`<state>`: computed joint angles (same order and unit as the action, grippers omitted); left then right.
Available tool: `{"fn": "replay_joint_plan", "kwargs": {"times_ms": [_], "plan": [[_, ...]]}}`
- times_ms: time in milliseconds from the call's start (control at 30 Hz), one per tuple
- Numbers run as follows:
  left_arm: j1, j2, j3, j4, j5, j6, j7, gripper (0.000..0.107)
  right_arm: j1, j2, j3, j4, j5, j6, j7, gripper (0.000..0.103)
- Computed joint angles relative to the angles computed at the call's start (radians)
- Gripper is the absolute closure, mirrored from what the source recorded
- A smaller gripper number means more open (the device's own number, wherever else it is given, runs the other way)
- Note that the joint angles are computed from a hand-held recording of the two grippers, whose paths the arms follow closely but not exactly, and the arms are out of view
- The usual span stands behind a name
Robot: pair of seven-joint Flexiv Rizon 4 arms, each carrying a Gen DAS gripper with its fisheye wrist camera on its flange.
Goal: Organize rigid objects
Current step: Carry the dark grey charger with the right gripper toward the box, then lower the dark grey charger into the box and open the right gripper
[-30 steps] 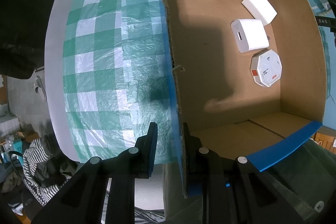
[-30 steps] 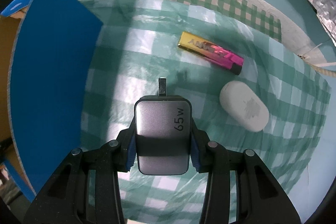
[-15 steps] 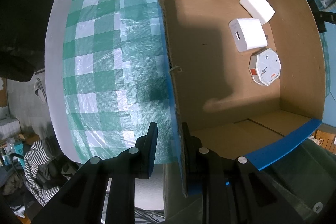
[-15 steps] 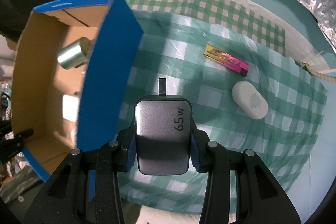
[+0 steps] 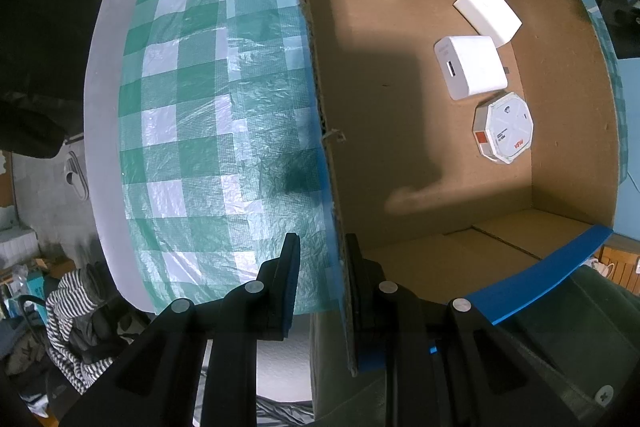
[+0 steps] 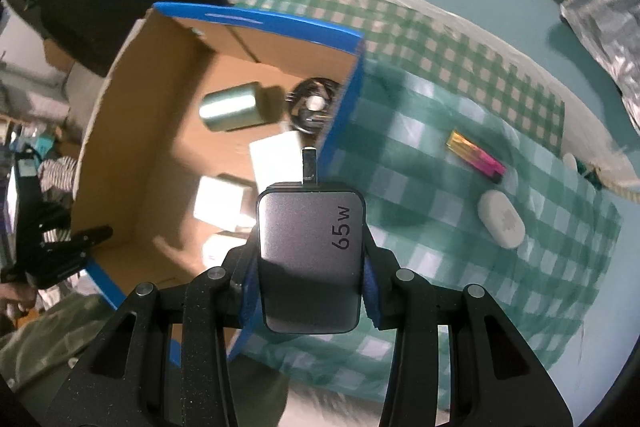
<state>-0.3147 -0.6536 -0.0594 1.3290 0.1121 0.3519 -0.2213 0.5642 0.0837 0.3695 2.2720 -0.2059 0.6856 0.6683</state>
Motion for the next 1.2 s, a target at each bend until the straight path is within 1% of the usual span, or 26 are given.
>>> {"fn": "replay_joint_plan", "kwargs": {"times_ms": [267,467,567,700,900,967,1033,1133,1200], "plan": [[0.001,0.000,-0.001,0.000,-0.001,0.000,0.002,0.085,-0.010,-0.055,-0.029,-0.054,-0.012,0.006,-0.124,0.062],[0.001,0.000,-0.001,0.000,-0.002,-0.001,0.002,0.085,-0.017,-0.102,-0.046,-0.075,-0.024,0.036,-0.198,0.061],[0.001,0.000,-0.001,0.001,-0.003,-0.002,0.001,0.085,-0.017,-0.126,-0.053,-0.100,-0.015,0.016,-0.254,0.062],[0.001,0.001,-0.002,0.002,-0.004,-0.002,0.001,0.085,-0.020,-0.149,-0.060,-0.109,-0.010,0.030,-0.307,0.062],[0.001,0.000,-0.001,0.001,-0.005,-0.005,-0.003,0.085,-0.019,-0.199,-0.065,-0.146,0.032,0.022,-0.419,0.062],[0.002,-0.001,-0.001,-0.001,-0.006,-0.007,-0.004,0.085,-0.016,-0.203,-0.067,-0.151,0.034,0.016,-0.435,0.082],[0.001,0.001,0.000,0.002,-0.004,-0.004,-0.006,0.085,-0.015,-0.194,-0.069,-0.142,0.026,0.027,-0.429,0.082],[-0.001,0.003,-0.001,0.003,-0.002,-0.004,-0.007,0.085,-0.020,-0.184,-0.068,-0.150,0.050,-0.010,-0.453,0.082],[-0.001,0.003,-0.001,0.004,-0.003,-0.003,-0.007,0.085,-0.021,-0.175,-0.068,-0.143,0.048,-0.013,-0.439,0.082]]}}
